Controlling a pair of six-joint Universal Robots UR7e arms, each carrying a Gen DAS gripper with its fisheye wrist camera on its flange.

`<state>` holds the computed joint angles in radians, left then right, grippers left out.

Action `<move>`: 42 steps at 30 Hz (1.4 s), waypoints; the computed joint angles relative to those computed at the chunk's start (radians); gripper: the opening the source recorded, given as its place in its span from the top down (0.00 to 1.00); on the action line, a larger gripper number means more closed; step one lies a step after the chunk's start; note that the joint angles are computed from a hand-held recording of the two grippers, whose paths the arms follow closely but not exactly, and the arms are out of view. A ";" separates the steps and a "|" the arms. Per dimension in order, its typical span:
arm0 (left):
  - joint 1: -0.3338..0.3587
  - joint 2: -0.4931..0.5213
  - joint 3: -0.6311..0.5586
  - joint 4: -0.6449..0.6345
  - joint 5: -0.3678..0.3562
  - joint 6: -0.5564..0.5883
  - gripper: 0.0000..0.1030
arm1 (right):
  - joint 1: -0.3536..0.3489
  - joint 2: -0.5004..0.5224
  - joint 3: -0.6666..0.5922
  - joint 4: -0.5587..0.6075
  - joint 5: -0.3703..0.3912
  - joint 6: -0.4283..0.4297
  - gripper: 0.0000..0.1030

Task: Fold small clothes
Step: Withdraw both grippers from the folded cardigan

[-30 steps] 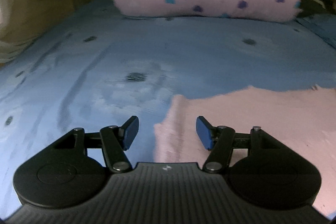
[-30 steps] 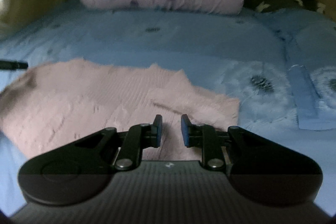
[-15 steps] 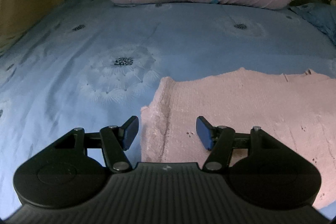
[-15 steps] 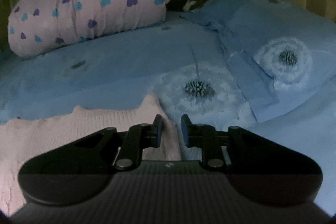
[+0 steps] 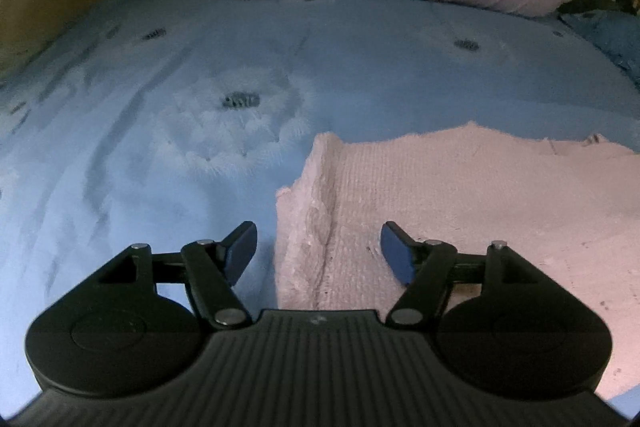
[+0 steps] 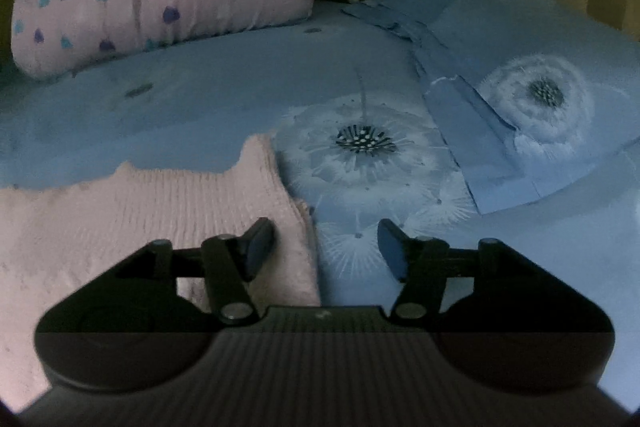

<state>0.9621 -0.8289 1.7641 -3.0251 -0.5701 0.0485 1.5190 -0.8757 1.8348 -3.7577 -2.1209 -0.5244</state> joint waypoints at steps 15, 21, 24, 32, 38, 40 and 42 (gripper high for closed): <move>-0.092 -0.209 0.157 0.164 0.002 -0.203 0.27 | 0.104 -0.192 0.198 0.091 0.024 0.217 0.40; -0.087 -0.272 0.237 0.203 -0.026 -0.264 0.27 | 0.123 -0.275 0.323 0.122 0.042 0.377 0.40; -0.077 -0.276 0.253 0.211 -0.039 -0.276 0.27 | 0.134 -0.272 0.374 0.088 0.016 0.415 0.40; -0.056 -0.278 0.274 0.175 -0.087 -0.250 0.27 | 0.120 -0.221 0.438 0.011 -0.018 0.486 0.40; -0.035 -0.284 0.263 0.180 -0.120 -0.253 0.25 | 0.077 -0.162 0.429 -0.068 0.034 0.542 0.38; -0.029 -0.284 0.257 0.186 -0.127 -0.261 0.25 | 0.059 -0.129 0.426 -0.142 0.064 0.539 0.34; -0.027 -0.280 0.250 0.197 -0.130 -0.273 0.25 | 0.039 -0.107 0.424 -0.207 0.112 0.554 0.26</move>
<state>0.9353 -1.1091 2.0139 -2.8285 -0.7003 -0.2249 1.5580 -0.9824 2.2586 -3.9649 -2.0094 0.0297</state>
